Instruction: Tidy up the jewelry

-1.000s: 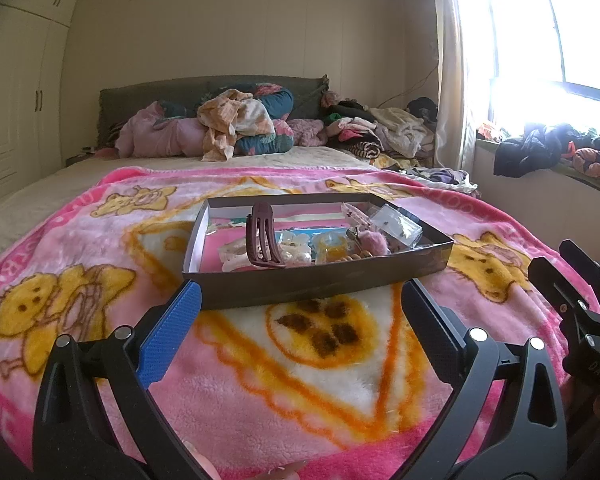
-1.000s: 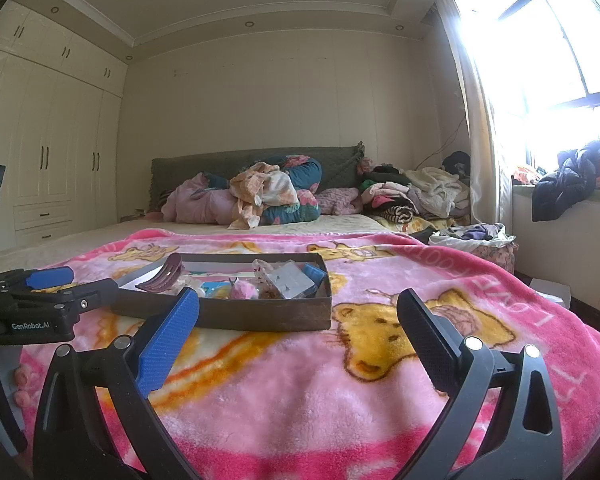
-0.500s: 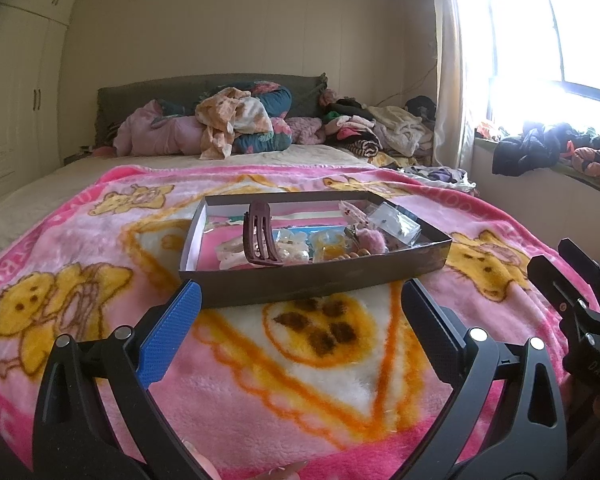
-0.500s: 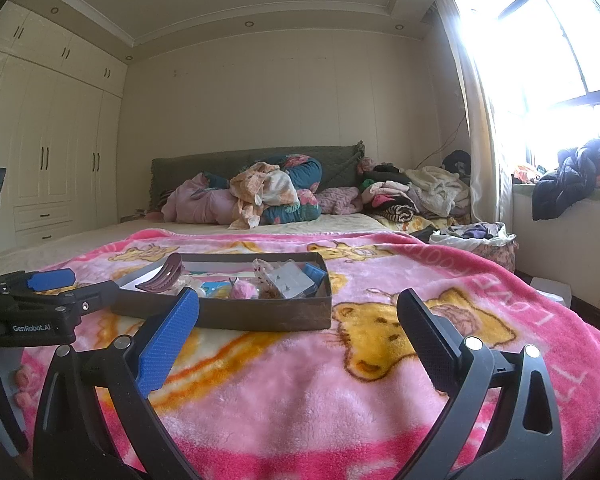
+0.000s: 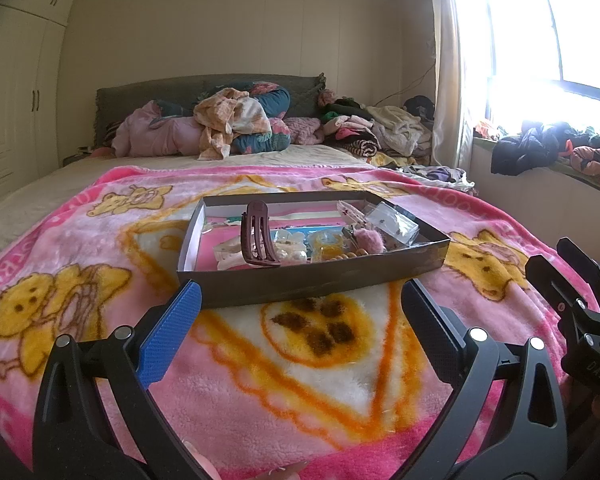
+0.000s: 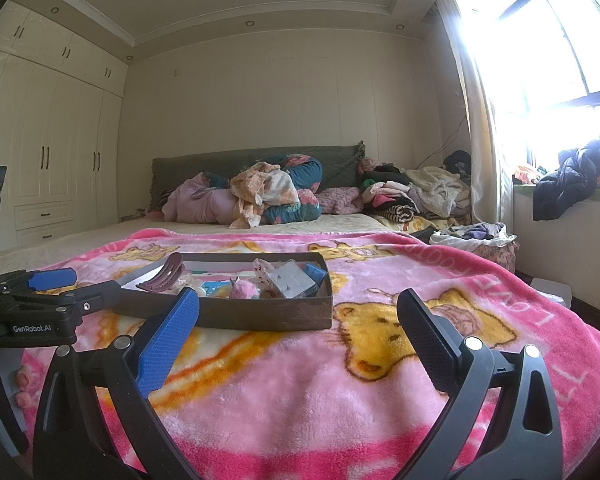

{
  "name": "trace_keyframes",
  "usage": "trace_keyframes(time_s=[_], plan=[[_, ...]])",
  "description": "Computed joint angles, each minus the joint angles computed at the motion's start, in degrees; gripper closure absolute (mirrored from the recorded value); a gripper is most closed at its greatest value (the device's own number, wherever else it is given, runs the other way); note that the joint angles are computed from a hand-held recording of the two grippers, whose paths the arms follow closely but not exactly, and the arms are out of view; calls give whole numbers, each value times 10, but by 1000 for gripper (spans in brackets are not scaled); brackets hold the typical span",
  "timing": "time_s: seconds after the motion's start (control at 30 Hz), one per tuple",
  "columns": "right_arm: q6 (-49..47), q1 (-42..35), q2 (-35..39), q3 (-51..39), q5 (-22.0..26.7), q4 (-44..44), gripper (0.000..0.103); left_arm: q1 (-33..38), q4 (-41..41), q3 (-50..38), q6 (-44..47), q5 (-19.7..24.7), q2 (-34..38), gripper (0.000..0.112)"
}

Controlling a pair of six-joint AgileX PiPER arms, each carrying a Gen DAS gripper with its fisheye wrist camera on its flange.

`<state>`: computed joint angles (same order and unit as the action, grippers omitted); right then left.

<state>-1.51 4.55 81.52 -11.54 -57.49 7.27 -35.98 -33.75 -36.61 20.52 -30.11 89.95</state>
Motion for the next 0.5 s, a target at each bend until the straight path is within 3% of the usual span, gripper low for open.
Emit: trace_keyframes(time_s=[0.5], plan=[[-3, 4, 1, 0, -2, 8, 7, 1, 11, 1, -10, 1, 0, 21]])
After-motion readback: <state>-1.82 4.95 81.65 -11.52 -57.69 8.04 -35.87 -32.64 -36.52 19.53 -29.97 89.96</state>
